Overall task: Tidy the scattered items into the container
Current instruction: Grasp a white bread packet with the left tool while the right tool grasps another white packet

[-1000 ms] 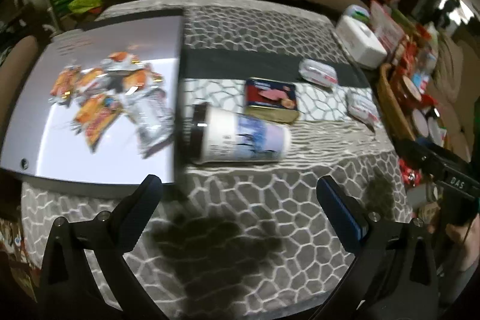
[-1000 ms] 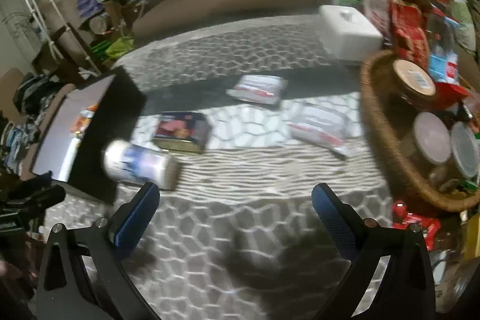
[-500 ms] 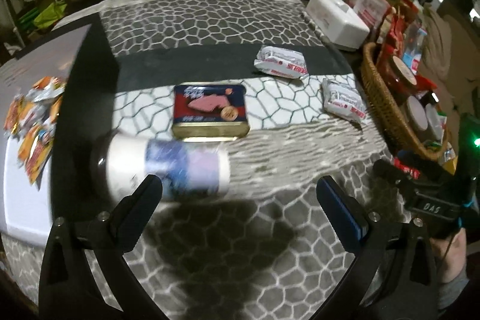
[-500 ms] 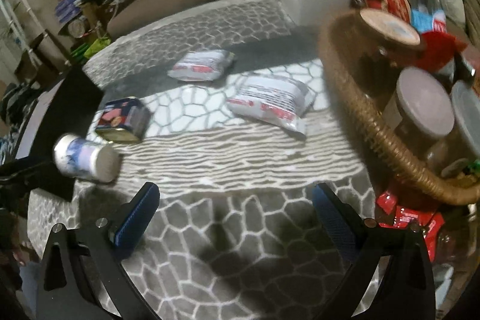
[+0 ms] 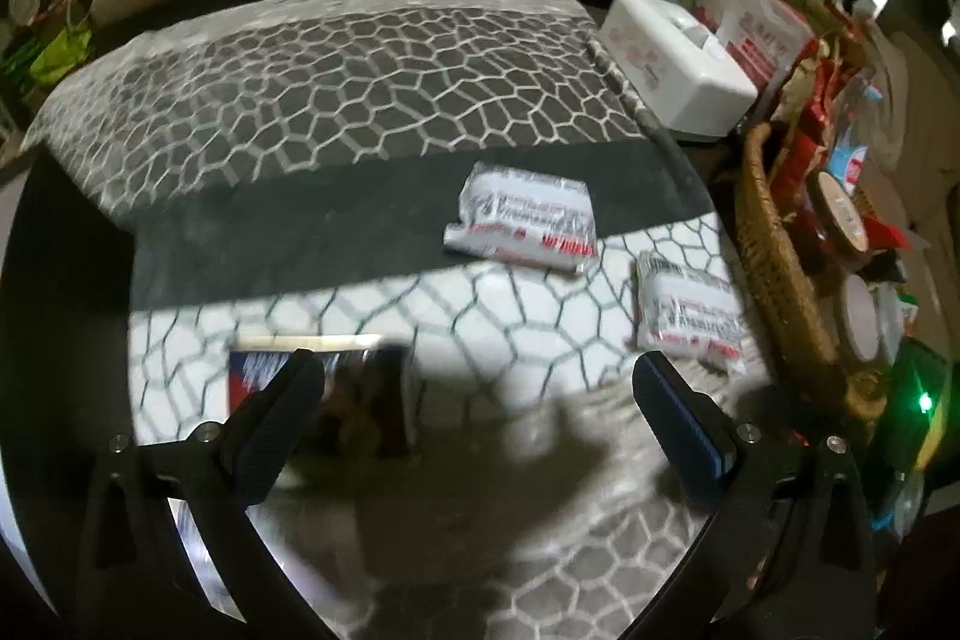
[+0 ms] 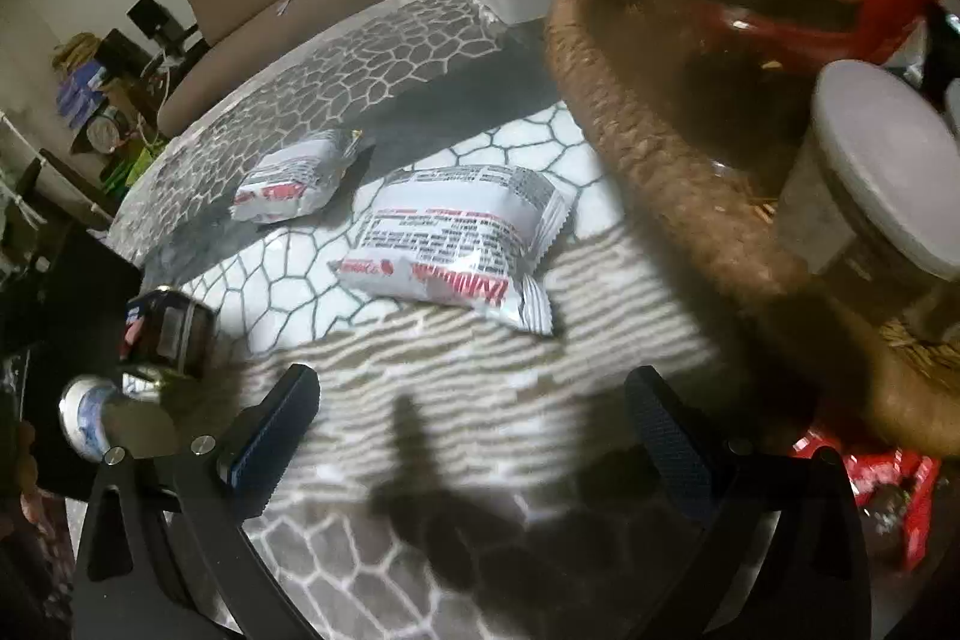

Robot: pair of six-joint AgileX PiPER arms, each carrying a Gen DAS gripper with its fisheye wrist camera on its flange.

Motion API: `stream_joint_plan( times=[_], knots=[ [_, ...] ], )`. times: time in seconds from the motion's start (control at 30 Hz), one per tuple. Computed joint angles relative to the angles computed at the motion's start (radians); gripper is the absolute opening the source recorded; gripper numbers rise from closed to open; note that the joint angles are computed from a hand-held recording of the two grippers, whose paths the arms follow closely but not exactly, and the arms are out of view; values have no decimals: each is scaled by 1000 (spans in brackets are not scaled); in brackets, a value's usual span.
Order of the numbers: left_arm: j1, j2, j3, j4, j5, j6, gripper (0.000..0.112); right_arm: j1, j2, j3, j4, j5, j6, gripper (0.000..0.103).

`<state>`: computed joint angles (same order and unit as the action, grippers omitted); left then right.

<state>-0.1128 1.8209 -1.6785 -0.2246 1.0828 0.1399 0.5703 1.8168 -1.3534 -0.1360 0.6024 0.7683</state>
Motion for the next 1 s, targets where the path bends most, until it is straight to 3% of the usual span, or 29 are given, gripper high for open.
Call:
stream_joint_plan(
  times=[0.3,0.47,0.73,0.83,0.93,1.0],
  knots=[
    [-98,267,-288,164,27,-168,103,17,142,-168,-117,46,80,103],
    [-104,346,-362,109,25,-158,103,23,172,-200,-155,44,104,103],
    [-144,445,-474,134,64,-186,103,30,220,-266,-200,69,151,103],
    [-146,456,-466,141,56,-199,103,29,216,-253,-209,50,146,103],
    [-131,422,-393,104,-1,-183,93,24,205,-232,-207,23,142,102],
    [-129,404,-364,104,-18,-165,93,21,202,-227,-195,8,130,98]
  ],
)
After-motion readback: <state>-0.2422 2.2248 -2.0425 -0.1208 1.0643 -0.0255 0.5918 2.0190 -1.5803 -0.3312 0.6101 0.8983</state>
